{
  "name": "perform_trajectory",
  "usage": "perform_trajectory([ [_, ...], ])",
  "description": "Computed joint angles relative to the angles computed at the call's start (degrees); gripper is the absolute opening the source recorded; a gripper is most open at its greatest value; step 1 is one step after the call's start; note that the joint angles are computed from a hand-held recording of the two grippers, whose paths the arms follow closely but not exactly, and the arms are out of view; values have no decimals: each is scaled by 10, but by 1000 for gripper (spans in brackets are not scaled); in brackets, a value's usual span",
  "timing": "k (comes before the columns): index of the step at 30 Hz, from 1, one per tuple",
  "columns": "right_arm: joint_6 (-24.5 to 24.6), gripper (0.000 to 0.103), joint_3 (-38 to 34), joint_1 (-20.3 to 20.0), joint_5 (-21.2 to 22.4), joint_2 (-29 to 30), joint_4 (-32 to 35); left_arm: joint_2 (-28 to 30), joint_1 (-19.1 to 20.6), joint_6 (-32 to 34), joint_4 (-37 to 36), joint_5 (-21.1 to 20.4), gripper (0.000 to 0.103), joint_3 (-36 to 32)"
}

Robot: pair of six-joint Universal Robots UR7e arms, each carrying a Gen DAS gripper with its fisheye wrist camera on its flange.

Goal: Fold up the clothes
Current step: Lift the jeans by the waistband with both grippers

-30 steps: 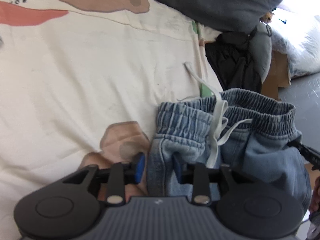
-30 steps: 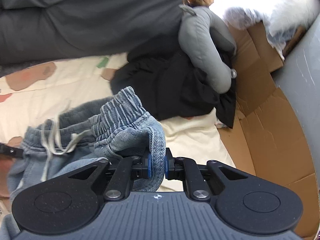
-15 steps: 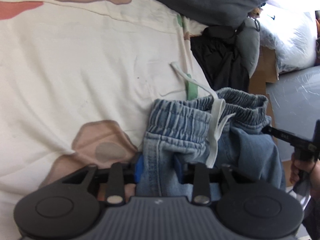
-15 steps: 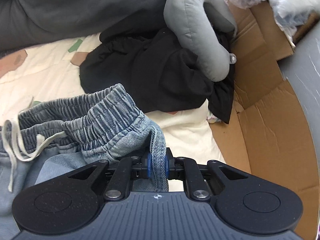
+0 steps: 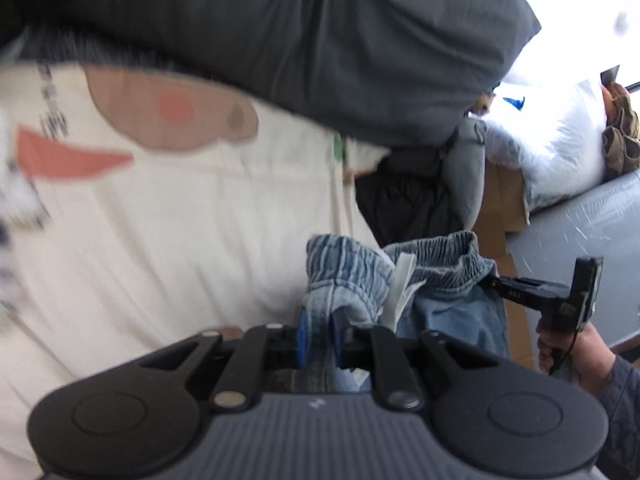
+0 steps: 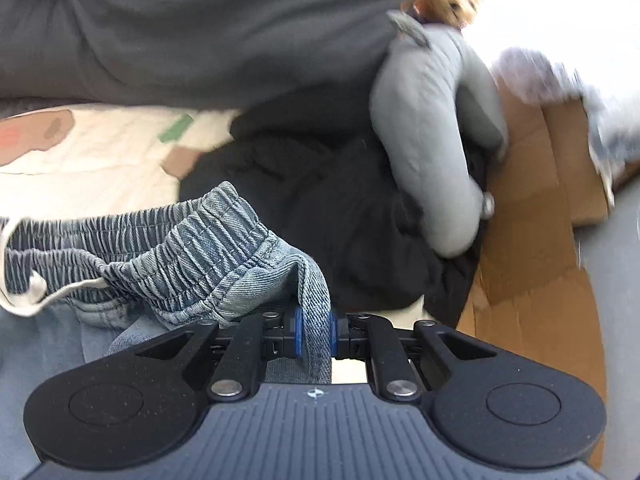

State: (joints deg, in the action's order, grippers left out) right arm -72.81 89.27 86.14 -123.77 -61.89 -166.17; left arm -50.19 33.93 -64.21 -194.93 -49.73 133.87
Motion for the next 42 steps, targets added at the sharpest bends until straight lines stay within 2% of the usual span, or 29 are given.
perform_trajectory([
  [7, 3, 12, -24, 33, 33, 21, 14, -89, -31, -26, 100, 77, 13, 18],
  [15, 37, 12, -47, 56, 67, 42, 22, -155, -42, -7, 167, 157, 13, 6],
  [22, 42, 12, -89, 60, 49, 89, 42, -173, -17, -2, 240, 143, 13, -14],
  [26, 23, 12, -108, 67, 30, 114, 35, -170, 0, 1, 262, 148, 13, -28],
  [31, 5, 12, -151, 81, 28, 143, 41, -171, 13, 78, 260, 162, 13, -51],
  [36, 0, 12, -183, 92, 16, 179, 42, -179, 39, 70, 284, 171, 13, -58],
  [42, -19, 12, -209, 97, -18, 217, 37, -168, 74, 66, 302, 156, 13, -66],
])
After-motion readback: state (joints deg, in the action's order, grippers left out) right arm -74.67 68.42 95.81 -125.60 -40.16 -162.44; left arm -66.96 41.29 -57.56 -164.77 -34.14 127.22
